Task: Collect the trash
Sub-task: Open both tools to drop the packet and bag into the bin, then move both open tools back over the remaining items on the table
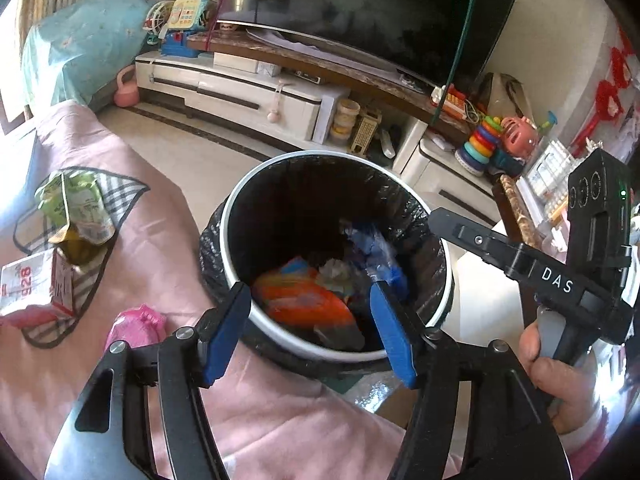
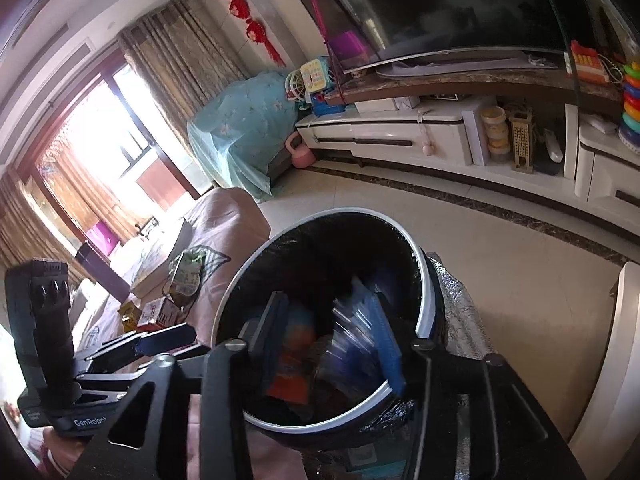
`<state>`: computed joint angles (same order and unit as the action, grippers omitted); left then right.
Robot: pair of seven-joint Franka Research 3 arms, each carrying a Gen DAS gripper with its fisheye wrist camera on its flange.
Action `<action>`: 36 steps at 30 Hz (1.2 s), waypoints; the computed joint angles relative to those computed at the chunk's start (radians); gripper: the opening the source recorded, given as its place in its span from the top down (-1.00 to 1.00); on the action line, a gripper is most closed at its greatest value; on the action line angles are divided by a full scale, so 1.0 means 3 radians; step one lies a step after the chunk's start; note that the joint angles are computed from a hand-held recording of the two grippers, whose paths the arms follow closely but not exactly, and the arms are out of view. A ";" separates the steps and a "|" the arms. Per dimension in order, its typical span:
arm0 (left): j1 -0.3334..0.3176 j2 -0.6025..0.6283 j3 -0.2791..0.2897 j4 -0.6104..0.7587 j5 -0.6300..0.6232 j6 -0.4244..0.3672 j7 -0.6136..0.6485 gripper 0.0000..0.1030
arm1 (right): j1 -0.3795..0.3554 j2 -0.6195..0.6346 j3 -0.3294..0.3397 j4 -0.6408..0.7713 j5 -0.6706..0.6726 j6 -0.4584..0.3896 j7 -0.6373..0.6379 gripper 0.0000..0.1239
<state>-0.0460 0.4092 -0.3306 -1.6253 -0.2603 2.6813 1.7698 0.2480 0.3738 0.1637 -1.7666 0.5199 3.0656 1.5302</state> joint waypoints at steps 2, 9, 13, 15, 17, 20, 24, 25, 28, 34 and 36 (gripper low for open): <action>0.0038 -0.0073 -0.0011 -0.0109 -0.0059 0.0052 0.0001 -0.27 | -0.0018 -0.0018 0.0032 -0.0023 0.0031 0.0026 -0.0024 0.13; 0.0197 -0.0481 -0.0032 -0.0719 -0.0446 0.0376 0.0142 -0.42 | -0.0042 -0.0126 0.0215 -0.0166 0.0191 0.0222 -0.0172 -0.37; 0.0230 -0.0724 0.0026 -0.1067 -0.0693 0.0514 0.0244 -0.44 | 0.0056 -0.0162 0.0246 -0.0213 0.0183 0.0317 -0.0169 -0.52; 0.0223 -0.0855 0.0095 -0.1249 -0.0786 0.0580 0.0262 -0.44 | 0.0154 -0.0165 0.0195 -0.0215 0.0116 0.0338 -0.0131 -0.52; 0.0222 -0.0961 0.0159 -0.1390 -0.0921 0.0620 0.0328 -0.44 | 0.0279 -0.0162 0.0129 -0.0212 0.0015 0.0357 -0.0076 -0.53; 0.0211 -0.1116 0.0283 -0.1591 -0.1142 0.0671 0.0431 -0.45 | 0.0436 -0.0136 0.0066 -0.0174 -0.0141 0.0353 -0.0013 -0.54; 0.0169 -0.1284 0.0473 -0.1804 -0.1327 0.0727 0.0498 -0.45 | 0.0553 -0.0056 0.0051 -0.0070 -0.0291 0.0285 0.0029 -0.54; 0.0160 -0.1323 0.0520 -0.1855 -0.1359 0.0738 0.0512 -0.45 | 0.0550 -0.0024 0.0084 -0.0034 -0.0305 0.0268 0.0019 -0.54; 0.0131 -0.1405 0.0642 -0.1975 -0.1436 0.0777 0.0521 -0.45 | 0.0616 0.0050 0.0095 0.0049 -0.0366 0.0206 0.0038 -0.54; 0.0137 -0.1470 0.0821 -0.2115 -0.1385 0.0847 0.0428 -0.45 | 0.0716 0.0244 0.0095 0.0304 -0.0487 0.0008 0.0015 -0.54; 0.0156 -0.1464 0.0856 -0.2116 -0.1361 0.0858 0.0391 -0.45 | 0.0727 0.0298 0.0097 0.0384 -0.0521 -0.0057 -0.0021 -0.54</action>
